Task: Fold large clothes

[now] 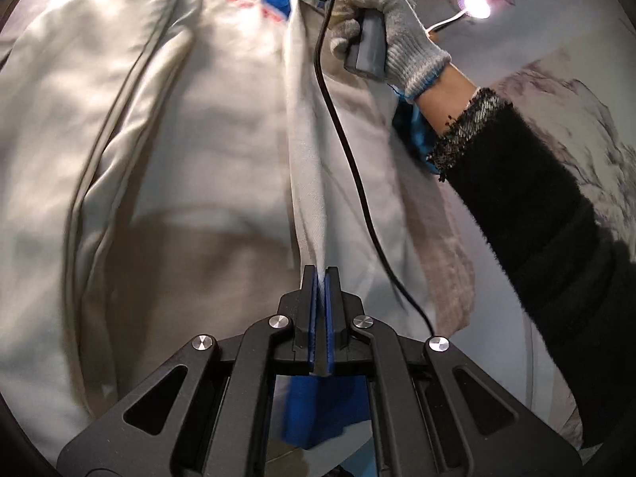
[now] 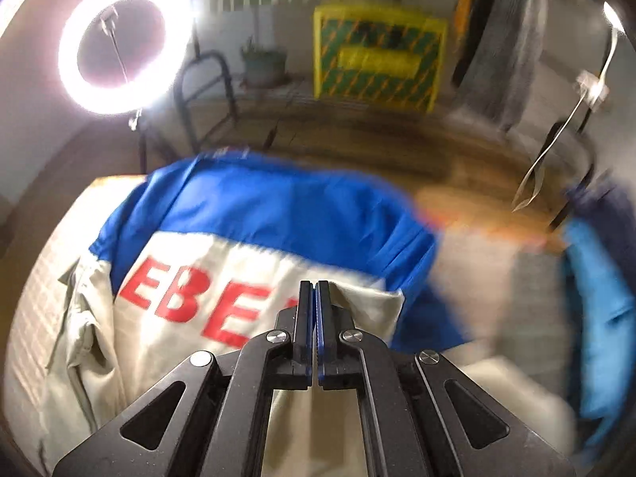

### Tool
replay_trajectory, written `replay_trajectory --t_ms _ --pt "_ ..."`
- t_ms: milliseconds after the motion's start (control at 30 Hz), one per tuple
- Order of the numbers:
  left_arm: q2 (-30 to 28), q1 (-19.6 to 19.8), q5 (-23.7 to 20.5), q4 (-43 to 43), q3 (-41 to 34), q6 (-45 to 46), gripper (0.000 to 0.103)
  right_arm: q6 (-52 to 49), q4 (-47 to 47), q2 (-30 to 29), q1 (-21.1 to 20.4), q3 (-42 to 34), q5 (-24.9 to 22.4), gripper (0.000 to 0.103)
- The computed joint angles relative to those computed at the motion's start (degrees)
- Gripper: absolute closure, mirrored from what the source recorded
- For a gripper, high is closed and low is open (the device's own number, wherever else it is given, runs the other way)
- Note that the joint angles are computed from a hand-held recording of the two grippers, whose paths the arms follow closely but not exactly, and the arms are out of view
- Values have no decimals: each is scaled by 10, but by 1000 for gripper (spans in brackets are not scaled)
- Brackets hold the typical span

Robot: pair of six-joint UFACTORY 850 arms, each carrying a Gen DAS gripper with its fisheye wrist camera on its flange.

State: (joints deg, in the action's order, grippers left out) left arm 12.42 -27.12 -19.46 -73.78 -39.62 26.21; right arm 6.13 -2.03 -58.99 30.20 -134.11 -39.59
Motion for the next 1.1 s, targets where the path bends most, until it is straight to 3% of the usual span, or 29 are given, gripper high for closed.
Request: replay_trajectory --t_ms 100,167,233,333,467,667,867,1000,1100 --pt "-7 -13 12 75 -6 -64 102 -18 4 -41 5 -48 -52 103" --pt "-11 -18 15 97 -9 -83 102 -29 17 -26 1 -24 -45 100" --pt "-15 -15 6 82 -12 -61 102 -66 91 5 -15 13 -33 95" --pt "-12 -16 8 86 -10 -68 102 -137 220 83 -45 109 8 94" --pt "8 -19 2 95 3 -90 102 -259 361 211 -82 266 49 81" --pt "43 -43 9 138 27 -167 99 -391 487 391 -132 494 31 75" --pt "58 -48 3 85 41 -154 95 -441 545 547 -178 731 -17 73" --pt "60 -68 18 123 43 -203 91 -426 537 580 -174 818 -12 72" --pt "54 -79 28 128 43 -210 91 -432 564 571 -174 845 -19 72"
